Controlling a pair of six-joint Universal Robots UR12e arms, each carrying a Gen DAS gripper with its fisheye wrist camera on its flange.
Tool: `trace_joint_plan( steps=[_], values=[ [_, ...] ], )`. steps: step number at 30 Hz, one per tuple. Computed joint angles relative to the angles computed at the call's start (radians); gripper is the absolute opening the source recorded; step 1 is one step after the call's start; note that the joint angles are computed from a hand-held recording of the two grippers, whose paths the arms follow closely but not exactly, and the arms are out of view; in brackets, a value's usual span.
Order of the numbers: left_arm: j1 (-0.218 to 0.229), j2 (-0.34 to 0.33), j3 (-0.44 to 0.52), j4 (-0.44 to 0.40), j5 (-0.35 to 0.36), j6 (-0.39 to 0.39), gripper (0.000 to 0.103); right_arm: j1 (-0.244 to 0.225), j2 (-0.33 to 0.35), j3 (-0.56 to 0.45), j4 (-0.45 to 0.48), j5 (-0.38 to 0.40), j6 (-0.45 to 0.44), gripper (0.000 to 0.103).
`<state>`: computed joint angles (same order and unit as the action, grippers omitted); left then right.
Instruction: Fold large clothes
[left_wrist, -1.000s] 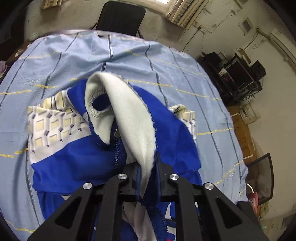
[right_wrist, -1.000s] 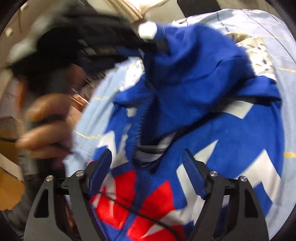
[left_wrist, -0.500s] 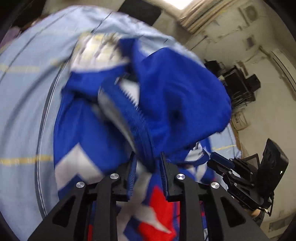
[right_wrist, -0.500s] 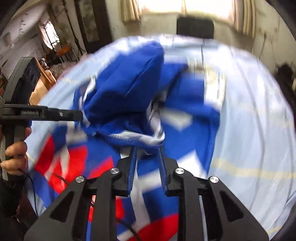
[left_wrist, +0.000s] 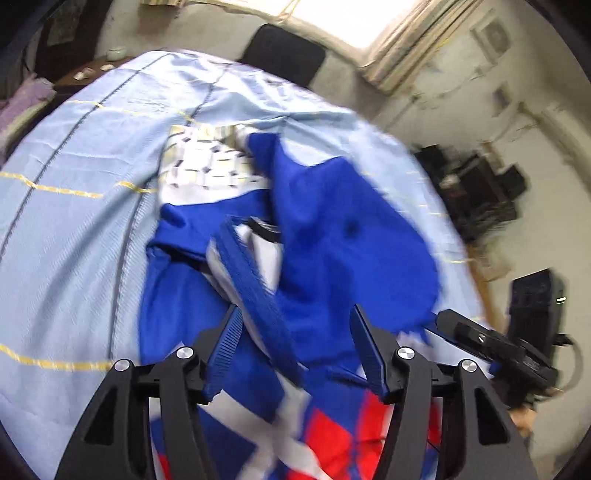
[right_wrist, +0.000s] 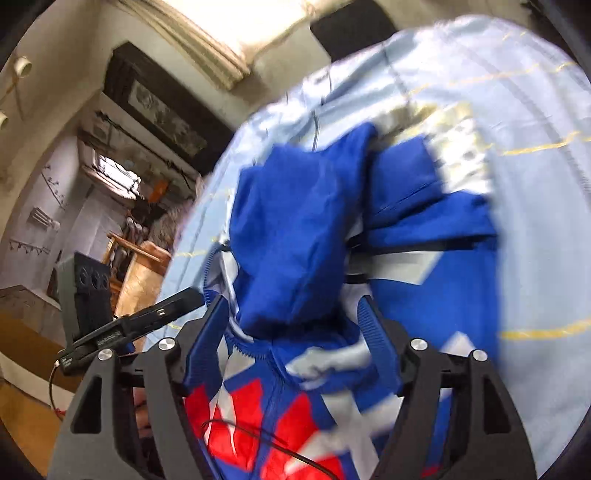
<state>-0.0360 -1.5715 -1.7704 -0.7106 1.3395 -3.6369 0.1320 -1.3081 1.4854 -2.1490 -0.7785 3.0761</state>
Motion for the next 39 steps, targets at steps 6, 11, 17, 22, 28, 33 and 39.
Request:
trace_joint_plan(
  steps=[6, 11, 17, 22, 28, 33, 39],
  values=[
    [0.016, -0.021, 0.033, -0.017, 0.079, -0.013, 0.019, 0.018, 0.044, -0.049, -0.178, 0.095, 0.127, 0.004],
    [-0.001, 0.006, 0.012, 0.091, 0.218, 0.016, 0.023, 0.005, 0.038, -0.028, -0.336, 0.025, 0.18, 0.005],
    [0.043, -0.008, -0.021, -0.051, 0.064, -0.034, 0.024, -0.018, 0.054, -0.011, -0.123, -0.069, 0.239, 0.01],
    [0.028, 0.034, -0.037, -0.009, 0.113, -0.016, 0.025, -0.013, 0.024, -0.01, -0.137, -0.16, 0.198, 0.028],
    [-0.016, 0.024, 0.009, 0.058, 0.118, 0.026, 0.046, -0.007, -0.019, 0.048, -0.317, -0.147, 0.146, 0.029],
    [-0.052, -0.046, 0.076, -0.036, 0.074, 0.09, 0.046, 0.04, 0.004, 0.015, -0.19, -0.125, 0.036, 0.029],
    [-0.052, -0.083, 0.083, -0.096, 0.102, 0.088, 0.046, 0.047, 0.063, -0.015, -0.118, -0.1, 0.077, 0.025]
  ],
)
